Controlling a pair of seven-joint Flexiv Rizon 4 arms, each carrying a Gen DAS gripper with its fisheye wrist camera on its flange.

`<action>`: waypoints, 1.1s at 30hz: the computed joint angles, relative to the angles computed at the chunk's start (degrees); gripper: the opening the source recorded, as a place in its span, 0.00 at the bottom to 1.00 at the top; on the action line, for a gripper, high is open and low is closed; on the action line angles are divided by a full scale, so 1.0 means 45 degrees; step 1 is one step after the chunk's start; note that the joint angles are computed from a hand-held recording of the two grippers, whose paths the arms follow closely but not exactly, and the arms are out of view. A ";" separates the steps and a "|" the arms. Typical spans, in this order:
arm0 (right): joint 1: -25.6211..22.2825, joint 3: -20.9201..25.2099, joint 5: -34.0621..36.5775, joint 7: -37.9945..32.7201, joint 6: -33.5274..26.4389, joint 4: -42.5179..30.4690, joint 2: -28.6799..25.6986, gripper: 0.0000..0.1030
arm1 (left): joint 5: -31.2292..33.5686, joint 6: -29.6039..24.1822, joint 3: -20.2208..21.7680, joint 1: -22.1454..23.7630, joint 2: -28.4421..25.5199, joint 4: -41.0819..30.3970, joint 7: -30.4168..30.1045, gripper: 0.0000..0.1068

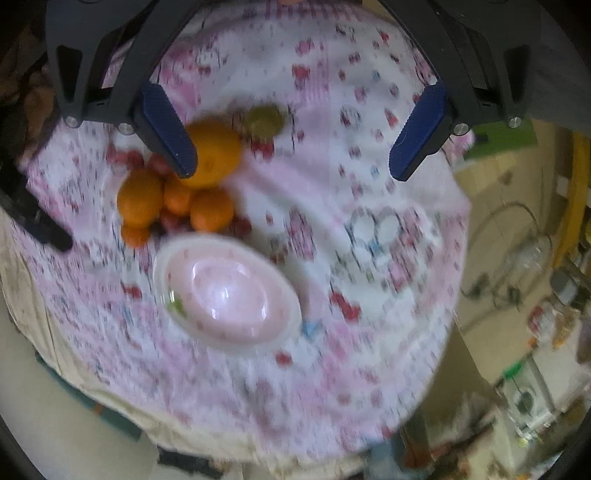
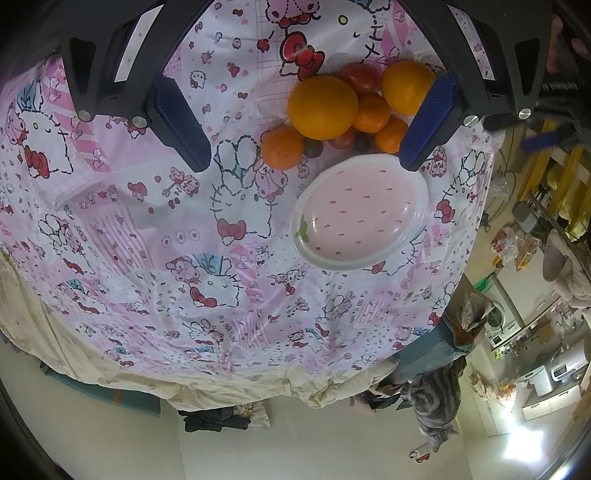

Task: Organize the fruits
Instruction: 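Grasp a large orange with the left tool while the right tool grasps another orange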

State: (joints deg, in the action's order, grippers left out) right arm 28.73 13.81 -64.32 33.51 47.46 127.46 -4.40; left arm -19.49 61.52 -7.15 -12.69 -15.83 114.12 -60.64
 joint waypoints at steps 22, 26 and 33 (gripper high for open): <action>-0.0387 0.0173 0.0869 0.0970 0.0195 0.0714 0.0663 1.00 | 0.2551 -0.4053 -0.0017 -0.1508 -0.1648 -0.2365 -0.0269 0.65; -0.0489 0.0181 0.0908 0.1109 0.0351 0.0829 0.0757 1.00 | 0.2526 -0.4536 -0.0001 -0.1478 -0.1939 -0.2728 -0.0686 0.55; -0.0525 0.0141 0.0932 0.0837 0.0659 0.0763 0.0574 1.00 | 0.1899 -0.4511 -0.0067 -0.1084 -0.1363 -0.2215 -0.0407 0.51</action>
State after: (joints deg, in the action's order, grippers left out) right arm 26.37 14.44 -60.12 37.28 50.43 130.89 -1.81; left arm -10.94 41.22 -7.45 -17.57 -21.96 104.15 -62.47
